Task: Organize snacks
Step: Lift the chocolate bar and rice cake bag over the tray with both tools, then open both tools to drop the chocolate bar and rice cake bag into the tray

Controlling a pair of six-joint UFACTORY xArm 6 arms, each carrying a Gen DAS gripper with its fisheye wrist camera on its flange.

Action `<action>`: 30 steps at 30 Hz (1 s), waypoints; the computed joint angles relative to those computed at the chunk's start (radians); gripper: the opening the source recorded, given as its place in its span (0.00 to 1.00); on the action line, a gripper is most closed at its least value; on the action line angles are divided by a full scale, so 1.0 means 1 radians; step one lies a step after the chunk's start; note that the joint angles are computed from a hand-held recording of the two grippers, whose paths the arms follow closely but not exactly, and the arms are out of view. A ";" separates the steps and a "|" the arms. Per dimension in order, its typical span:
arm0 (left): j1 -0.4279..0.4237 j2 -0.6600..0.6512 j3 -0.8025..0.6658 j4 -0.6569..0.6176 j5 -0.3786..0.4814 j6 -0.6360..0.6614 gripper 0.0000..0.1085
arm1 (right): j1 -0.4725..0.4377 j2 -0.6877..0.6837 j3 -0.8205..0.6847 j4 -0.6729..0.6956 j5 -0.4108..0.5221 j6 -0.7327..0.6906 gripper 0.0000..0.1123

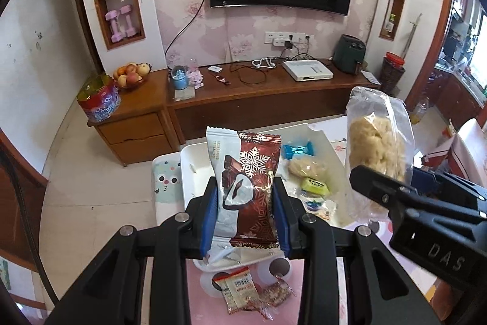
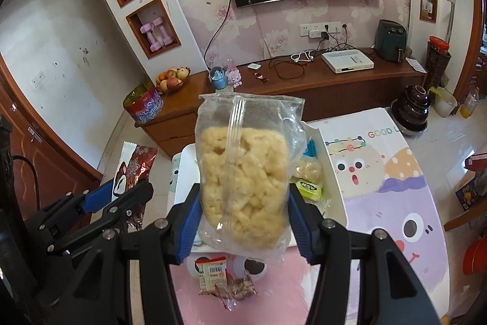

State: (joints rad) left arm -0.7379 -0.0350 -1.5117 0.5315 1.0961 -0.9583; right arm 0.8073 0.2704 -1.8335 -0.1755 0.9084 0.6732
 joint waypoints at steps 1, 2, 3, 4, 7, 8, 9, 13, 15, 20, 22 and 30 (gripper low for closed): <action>0.009 0.009 -0.002 -0.001 -0.005 0.003 0.29 | -0.001 0.018 -0.018 0.006 0.005 -0.008 0.48; 0.013 0.016 -0.003 0.002 -0.005 0.002 0.29 | -0.002 0.032 -0.032 0.009 0.009 -0.014 0.48; 0.017 0.027 -0.009 0.002 -0.001 0.004 0.29 | -0.003 0.049 -0.048 0.014 0.016 -0.022 0.48; 0.025 0.041 -0.013 0.000 0.000 0.009 0.29 | -0.005 0.069 -0.067 0.020 0.027 -0.029 0.48; 0.040 0.066 -0.010 -0.010 0.000 0.014 0.29 | -0.013 0.114 -0.104 0.042 0.048 -0.058 0.48; 0.043 0.078 -0.014 -0.010 0.001 0.014 0.29 | -0.016 0.130 -0.117 0.047 0.057 -0.067 0.48; 0.047 0.087 -0.018 -0.011 0.003 0.017 0.29 | -0.018 0.142 -0.127 0.051 0.062 -0.077 0.48; 0.066 0.136 -0.046 -0.025 0.032 0.037 0.39 | -0.027 0.208 -0.190 0.085 0.117 -0.127 0.49; 0.076 0.161 -0.070 -0.036 0.065 0.042 0.57 | -0.030 0.227 -0.208 0.094 0.144 -0.140 0.49; 0.092 0.132 -0.020 -0.047 0.039 0.000 0.74 | -0.041 0.180 -0.114 0.105 0.091 -0.135 0.51; 0.090 0.128 -0.014 -0.048 0.044 -0.003 0.74 | -0.040 0.173 -0.105 0.104 0.092 -0.135 0.51; 0.062 0.094 0.012 -0.018 0.065 -0.032 0.74 | -0.033 0.120 -0.034 0.128 0.074 -0.135 0.52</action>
